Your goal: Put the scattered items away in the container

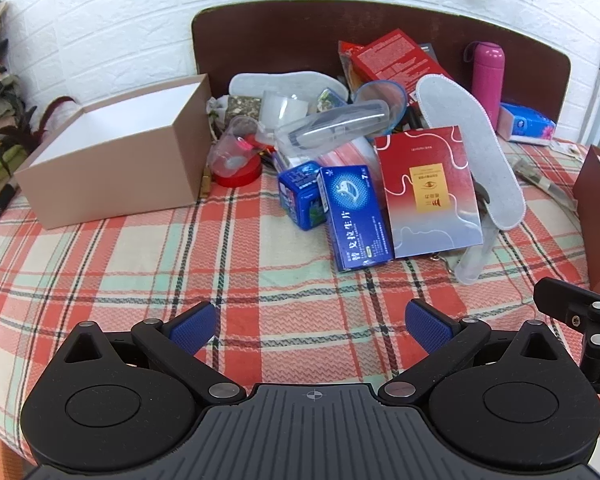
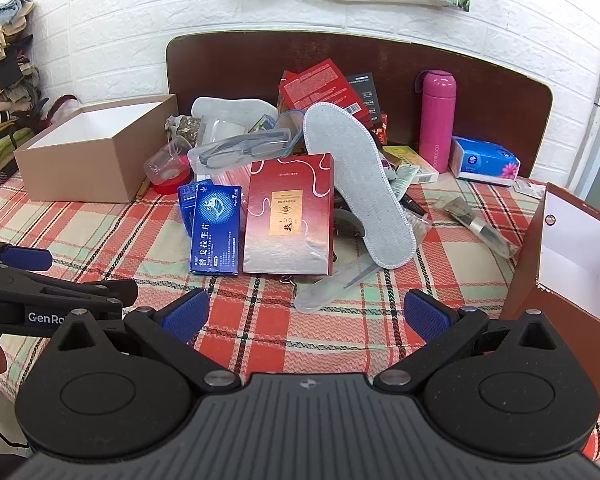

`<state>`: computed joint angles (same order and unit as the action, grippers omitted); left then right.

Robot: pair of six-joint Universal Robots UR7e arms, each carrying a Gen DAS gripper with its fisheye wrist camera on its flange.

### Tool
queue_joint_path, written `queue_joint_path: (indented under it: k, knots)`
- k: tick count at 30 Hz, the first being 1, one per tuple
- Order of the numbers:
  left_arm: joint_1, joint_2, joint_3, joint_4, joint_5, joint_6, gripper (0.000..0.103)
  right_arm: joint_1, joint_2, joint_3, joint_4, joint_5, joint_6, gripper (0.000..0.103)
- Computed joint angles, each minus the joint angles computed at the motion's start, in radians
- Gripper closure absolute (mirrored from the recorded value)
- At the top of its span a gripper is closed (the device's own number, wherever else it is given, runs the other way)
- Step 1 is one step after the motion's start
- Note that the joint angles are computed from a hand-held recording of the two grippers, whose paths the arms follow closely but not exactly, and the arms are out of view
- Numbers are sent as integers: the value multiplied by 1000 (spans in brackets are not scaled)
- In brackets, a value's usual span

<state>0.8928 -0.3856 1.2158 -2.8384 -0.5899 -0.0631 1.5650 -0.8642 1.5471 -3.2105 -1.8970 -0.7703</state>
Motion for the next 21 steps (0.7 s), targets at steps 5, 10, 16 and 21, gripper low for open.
queue_joint_path:
  k: [5,10,16,21]
  knots:
    - [3,-4,-1,14,-5,-11,0,-1,3,-5,-6,2,-4,0]
    - [6,-7,-1,27,-9,-20,0,1,10,-9,-14,-2,-6,0]
    - [10,-3,-11,31,-12,-9,0,9,27,-16,-25,-19,-2,0]
    - [10,-3,-9,22,-15,-2,0,10,25,-13,-30,-21,-6,0]
